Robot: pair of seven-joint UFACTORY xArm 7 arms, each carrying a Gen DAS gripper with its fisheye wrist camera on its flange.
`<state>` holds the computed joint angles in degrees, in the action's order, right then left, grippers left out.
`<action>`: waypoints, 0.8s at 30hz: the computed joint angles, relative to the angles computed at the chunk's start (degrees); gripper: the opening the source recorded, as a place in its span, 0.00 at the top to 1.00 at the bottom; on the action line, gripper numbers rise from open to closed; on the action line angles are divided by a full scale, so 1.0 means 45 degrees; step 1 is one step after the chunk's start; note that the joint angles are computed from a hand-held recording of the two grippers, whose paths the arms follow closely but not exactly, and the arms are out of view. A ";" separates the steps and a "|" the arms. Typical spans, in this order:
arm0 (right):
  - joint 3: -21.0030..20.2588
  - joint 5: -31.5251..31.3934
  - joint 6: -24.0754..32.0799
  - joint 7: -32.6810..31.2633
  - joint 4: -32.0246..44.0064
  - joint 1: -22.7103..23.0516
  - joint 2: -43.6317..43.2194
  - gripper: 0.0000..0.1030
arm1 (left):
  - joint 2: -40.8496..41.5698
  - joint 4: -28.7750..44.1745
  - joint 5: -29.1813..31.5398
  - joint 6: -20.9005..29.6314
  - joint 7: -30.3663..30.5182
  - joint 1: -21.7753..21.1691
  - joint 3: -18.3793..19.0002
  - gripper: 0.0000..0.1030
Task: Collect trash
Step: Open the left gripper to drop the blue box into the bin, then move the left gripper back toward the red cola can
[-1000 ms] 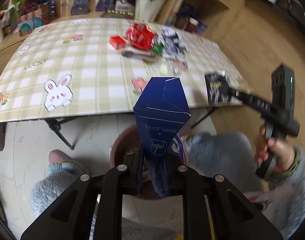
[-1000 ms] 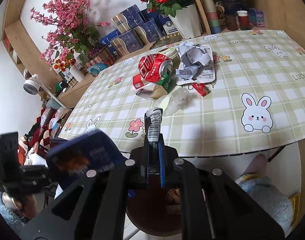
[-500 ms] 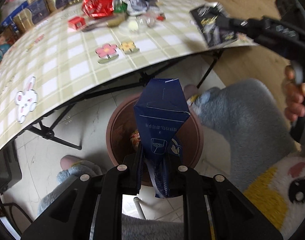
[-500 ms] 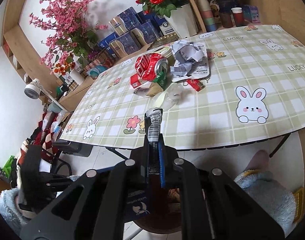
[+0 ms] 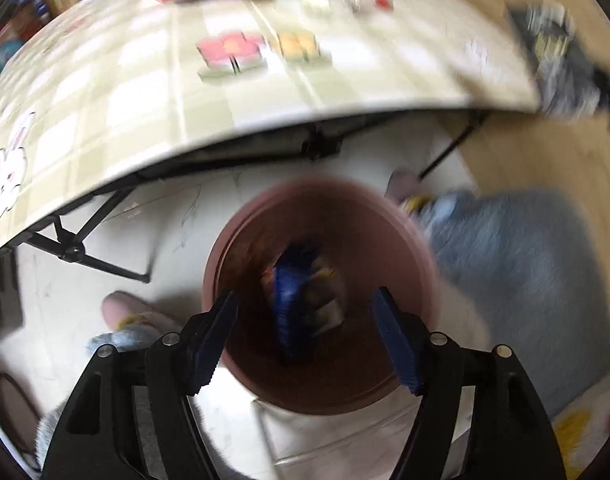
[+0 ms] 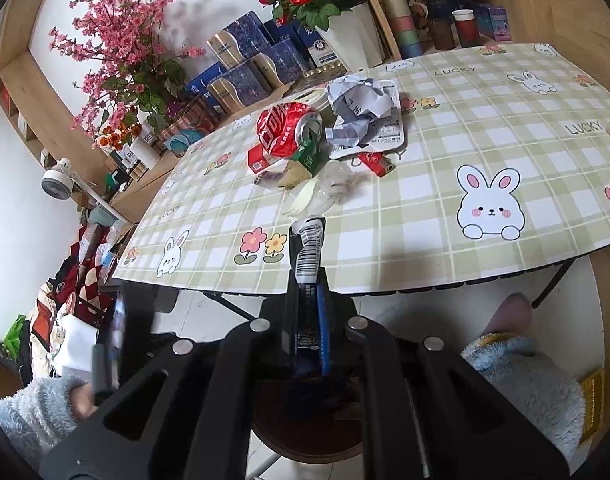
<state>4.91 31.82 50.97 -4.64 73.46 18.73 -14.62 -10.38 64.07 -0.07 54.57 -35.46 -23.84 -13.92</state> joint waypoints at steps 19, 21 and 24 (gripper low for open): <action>0.0755 -0.0553 0.2087 0.0328 -0.0487 0.0660 0.0568 0.89 | -0.4406 -0.0431 0.5614 0.1894 -0.7890 0.2811 -0.2341 0.06; 0.0784 -0.0636 0.2249 0.0458 -0.0505 0.0662 0.0646 0.89 | -0.4591 -0.0558 0.5613 0.2210 -0.8125 0.2850 -0.2439 0.06; 0.0797 -0.0663 0.2443 0.0613 -0.0581 0.0655 0.0715 0.89 | -0.4902 -0.0984 0.5394 0.2175 -0.8627 0.2835 -0.2422 0.06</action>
<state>8.50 28.84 61.96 -1.88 70.85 21.68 -11.40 -32.44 59.64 24.20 64.36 -74.28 -11.08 -24.82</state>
